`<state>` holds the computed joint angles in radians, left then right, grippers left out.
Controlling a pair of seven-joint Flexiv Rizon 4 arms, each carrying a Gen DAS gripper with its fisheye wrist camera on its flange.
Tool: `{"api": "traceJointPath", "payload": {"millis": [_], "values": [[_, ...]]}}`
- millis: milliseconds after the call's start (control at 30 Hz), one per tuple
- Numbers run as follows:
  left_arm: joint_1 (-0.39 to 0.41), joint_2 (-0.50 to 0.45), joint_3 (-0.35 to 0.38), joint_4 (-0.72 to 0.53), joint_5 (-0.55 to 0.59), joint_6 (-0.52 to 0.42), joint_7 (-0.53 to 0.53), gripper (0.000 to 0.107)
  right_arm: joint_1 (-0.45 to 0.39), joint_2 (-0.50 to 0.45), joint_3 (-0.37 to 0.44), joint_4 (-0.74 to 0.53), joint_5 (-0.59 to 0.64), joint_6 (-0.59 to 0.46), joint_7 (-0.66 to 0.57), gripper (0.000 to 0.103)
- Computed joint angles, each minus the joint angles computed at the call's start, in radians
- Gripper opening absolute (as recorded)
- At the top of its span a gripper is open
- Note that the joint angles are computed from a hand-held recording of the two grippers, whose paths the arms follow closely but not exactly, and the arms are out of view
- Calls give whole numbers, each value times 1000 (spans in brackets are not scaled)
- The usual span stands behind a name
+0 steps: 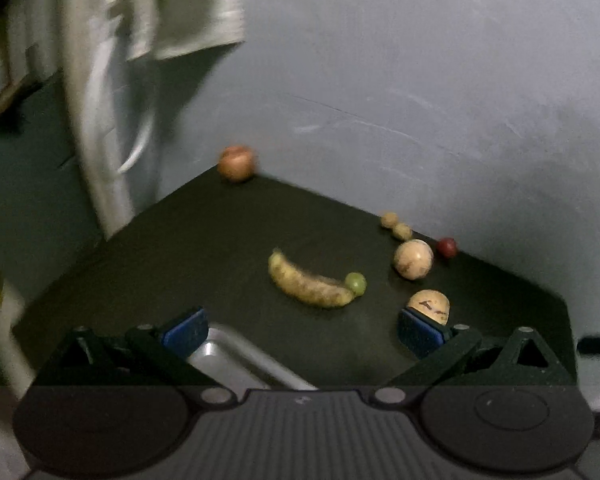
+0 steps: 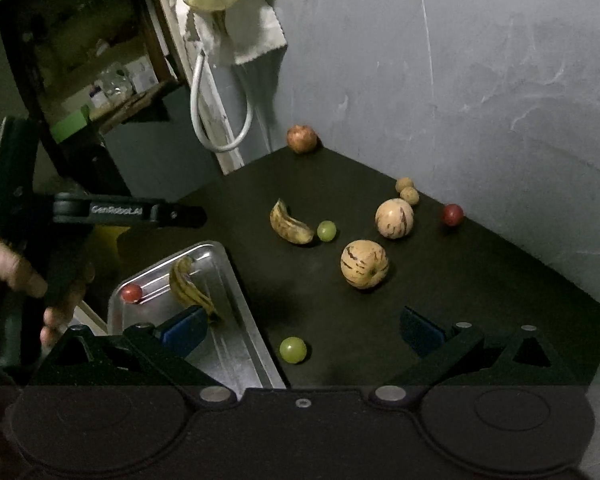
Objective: Organize fruits
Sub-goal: 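Reach the left tool to the small banana and close on it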
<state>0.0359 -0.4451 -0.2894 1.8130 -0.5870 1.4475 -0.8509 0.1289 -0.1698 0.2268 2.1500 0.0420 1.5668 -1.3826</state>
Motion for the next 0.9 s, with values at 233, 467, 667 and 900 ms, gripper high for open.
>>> {"api": "traceJointPath", "payload": {"millis": [233, 467, 667, 900], "values": [[138, -134, -126, -216, 23, -287, 498, 102, 65, -41, -79, -2, -86, -17, 138, 101], [62, -289, -28, -523, 107, -598, 719, 98, 144, -70, -184, 4, -239, -2, 332, 101], [-7, -434, 62, -802, 177, -874, 851, 84, 132, -103, -189, -16, -307, -13, 370, 100], [-48, -541, 104, -977, 212, -1029, 906, 76, 160, -134, -231, -25, -355, -22, 453, 98]]}}
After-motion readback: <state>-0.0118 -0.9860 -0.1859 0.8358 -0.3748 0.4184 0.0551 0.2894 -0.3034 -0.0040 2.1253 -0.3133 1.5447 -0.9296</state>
